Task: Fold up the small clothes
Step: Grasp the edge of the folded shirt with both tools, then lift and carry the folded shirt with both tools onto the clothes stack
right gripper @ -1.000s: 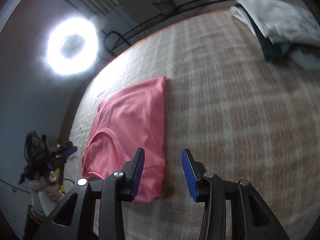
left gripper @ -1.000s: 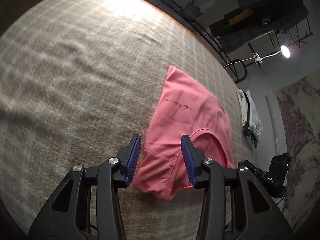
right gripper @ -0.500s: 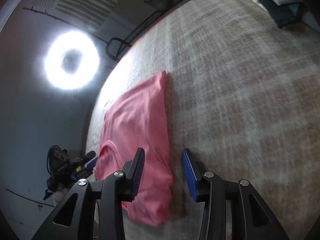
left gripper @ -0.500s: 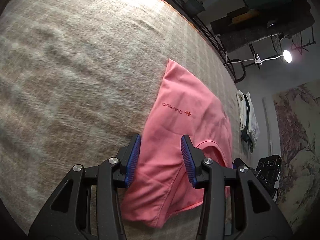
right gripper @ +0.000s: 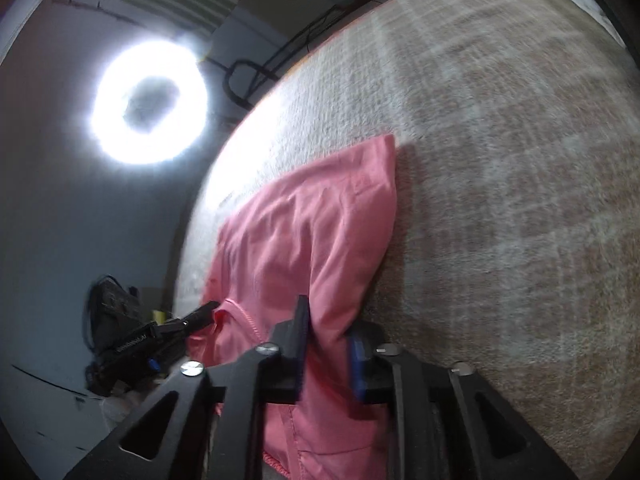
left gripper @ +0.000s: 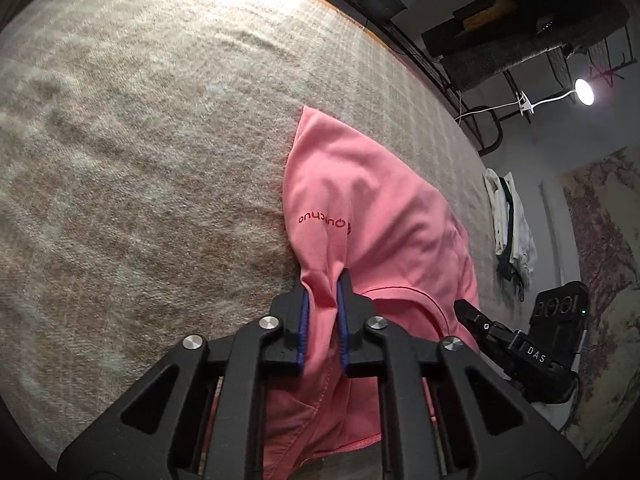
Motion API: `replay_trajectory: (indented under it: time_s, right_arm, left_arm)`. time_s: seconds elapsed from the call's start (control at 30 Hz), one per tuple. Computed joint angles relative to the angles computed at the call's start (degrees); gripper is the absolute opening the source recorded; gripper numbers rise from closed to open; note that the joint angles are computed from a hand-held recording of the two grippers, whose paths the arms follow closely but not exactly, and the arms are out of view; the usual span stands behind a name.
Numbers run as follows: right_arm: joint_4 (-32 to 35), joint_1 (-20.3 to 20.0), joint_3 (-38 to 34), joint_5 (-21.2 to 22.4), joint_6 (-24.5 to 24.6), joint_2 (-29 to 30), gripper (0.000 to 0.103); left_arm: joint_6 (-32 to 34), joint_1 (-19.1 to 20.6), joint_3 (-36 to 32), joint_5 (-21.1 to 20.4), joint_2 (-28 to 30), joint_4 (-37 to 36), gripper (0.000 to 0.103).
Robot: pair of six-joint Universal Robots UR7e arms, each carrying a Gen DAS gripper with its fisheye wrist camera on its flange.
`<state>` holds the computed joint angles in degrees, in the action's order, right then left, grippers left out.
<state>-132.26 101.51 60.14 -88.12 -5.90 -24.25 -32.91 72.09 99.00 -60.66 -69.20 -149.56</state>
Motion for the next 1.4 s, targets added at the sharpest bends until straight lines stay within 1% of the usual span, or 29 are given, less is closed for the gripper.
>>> replay_trajectory:
  time_s: [0.03,0.07,0.13,0.2,0.27,0.43,0.47,0.6,0.83,0.93,1.0,1.1,1.2,1.3,1.4]
  right_arm:
    - [-0.5,0.7,-0.2,-1.7,-0.5,0.2,0.010]
    - [-1.3,0.9,1.0,-2.2,-0.9,-0.5,0.010]
    - [-2.2,1.6,1.0,-3.2,-1.6,-0.6,0.008]
    - [-2.7,2.6,-0.1,-4.4,-2.2,0.0,0.008]
    - [-3.0,3.3,-0.9,-4.5,-2.2,0.3,0.007]
    - [-4.0,4.5,-1.5,-4.9,-4.1,-0.2,0.007]
    - [-4.5,4.3,-0.3,-4.7,-4.7,-1.3,0.007]
    - [-5.3,4.2,-0.2,-4.7,-5.4,-2.4,0.007]
    - [-7.0,3.4,3.1,-6.7,-8.5,-6.9,0.007]
    - [-7.5,2.4,4.4,-7.3,-8.9,-9.0,0.007]
    - [-7.5,1.7,4.9,-8.0,-9.1,-10.4,0.007]
    - [-7.0,0.8,3.5,-8.8,-9.4,-11.3,0.007]
    - [-6.1,-0.2,1.6,-9.3,-11.0,-12.2,0.007]
    - [-5.4,-0.9,-1.4,-10.0,-13.7,-12.4,0.007]
    - [-4.0,-1.9,-6.7,-10.4,-15.2,-11.3,0.007]
  left_arm:
    - [0.3,-0.5,0.1,1.0,0.0,-0.3,0.007]
    - [0.9,-0.8,0.4,1.8,-0.3,-0.4,0.007]
    - [2.3,-2.0,0.5,3.8,-0.5,-0.7,0.006]
    - [3.7,-3.3,0.6,5.6,-0.4,-1.4,0.006]
    - [4.7,-4.3,0.8,6.3,-0.4,-2.1,0.006]
    - [6.6,-6.3,0.3,6.9,-0.1,-4.0,0.005]
    - [6.9,-6.6,0.3,7.0,0.0,-4.2,0.005]
    - [8.9,-7.5,-0.4,7.2,0.6,-5.1,0.005]
    - [11.6,-9.0,-4.8,5.4,5.4,-4.9,0.005]
    - [13.4,-10.0,-6.9,4.9,7.8,-4.5,0.005]
    - [14.2,-10.5,-8.8,4.1,9.7,-4.3,0.005]
    - [15.4,-11.1,-12.4,2.9,12.9,-3.9,0.005]
    - [16.4,-11.5,-17.9,1.4,17.2,-2.9,0.005]
    - [18.2,-11.8,-25.0,0.5,22.4,-1.4,0.005]
    - [21.0,-12.5,-33.8,0.5,28.5,0.4,0.005]
